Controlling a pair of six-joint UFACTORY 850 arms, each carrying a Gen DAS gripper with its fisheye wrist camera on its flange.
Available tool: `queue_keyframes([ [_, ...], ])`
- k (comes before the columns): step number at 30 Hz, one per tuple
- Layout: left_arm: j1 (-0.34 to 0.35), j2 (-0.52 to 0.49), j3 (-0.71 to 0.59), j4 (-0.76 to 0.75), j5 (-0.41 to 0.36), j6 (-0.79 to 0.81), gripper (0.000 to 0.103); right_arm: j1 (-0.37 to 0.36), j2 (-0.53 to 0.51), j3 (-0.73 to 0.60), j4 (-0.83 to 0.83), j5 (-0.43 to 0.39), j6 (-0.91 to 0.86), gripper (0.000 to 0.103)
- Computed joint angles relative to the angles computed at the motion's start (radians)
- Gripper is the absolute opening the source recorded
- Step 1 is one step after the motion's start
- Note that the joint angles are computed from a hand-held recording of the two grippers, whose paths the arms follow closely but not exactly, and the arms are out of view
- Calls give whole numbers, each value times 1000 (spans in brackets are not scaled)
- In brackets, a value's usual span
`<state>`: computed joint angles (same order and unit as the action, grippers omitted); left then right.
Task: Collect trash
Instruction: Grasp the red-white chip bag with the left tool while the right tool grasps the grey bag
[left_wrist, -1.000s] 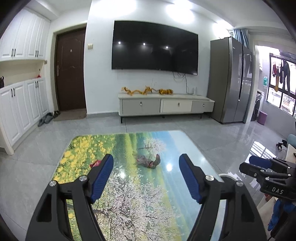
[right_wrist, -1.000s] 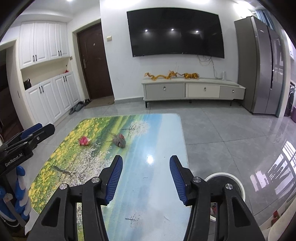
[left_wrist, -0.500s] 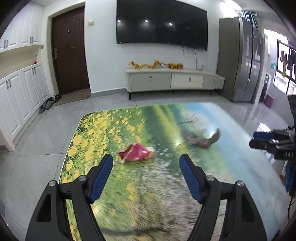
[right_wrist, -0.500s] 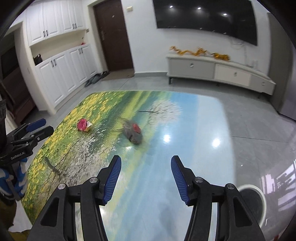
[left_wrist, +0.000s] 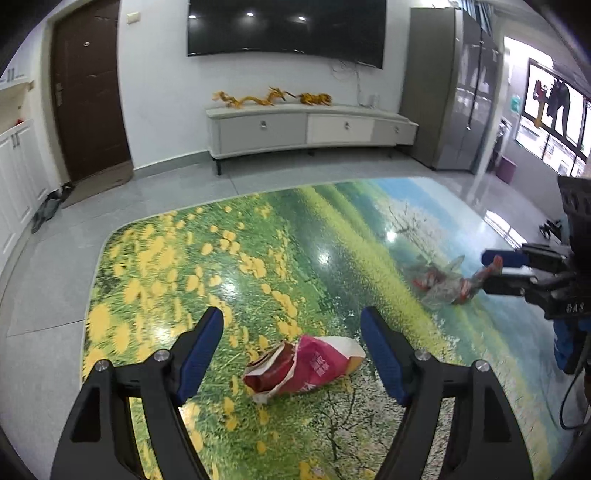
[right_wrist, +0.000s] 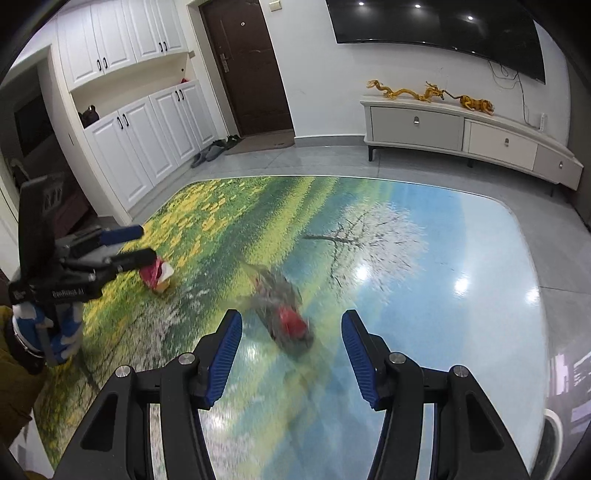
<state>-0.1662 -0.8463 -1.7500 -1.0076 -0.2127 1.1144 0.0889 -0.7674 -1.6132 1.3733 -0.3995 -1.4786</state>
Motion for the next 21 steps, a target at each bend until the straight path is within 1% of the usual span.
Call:
queue_keyframes([
  [2,5,-12,-12,-19,-35,33,75,1,-19,-20,-9,-12,13,54],
  [7,16,-43,-40,9,-115,4,75,1,-48,-50,-12,-40,33,54],
  [9,25,-42,-38,-63,-144,71,75,2,-48,-48,12,-44,8,54],
  [10,30,-41,-36,-74,-156,81,75,2,-47,-45,25,-45,-8,53],
  [12,37,-49,-45,-57,-188,54,75,2,-45,-42,42,-43,-29,49],
  [14,51,-51,-45,-85,-237,66,75,1,-48,-45,46,-47,-26,45],
  [16,59,-46,-35,-76,-258,47,74,1,-46,-42,58,-44,-39,41],
  [18,62,-38,-19,-77,-259,48,69,5,-43,-37,65,-35,-52,40],
  [20,60,-25,3,-93,-252,80,60,7,-44,-40,46,-32,-40,39],
  [21,57,-19,14,-96,-242,89,57,9,-47,-47,22,-32,-17,38],
])
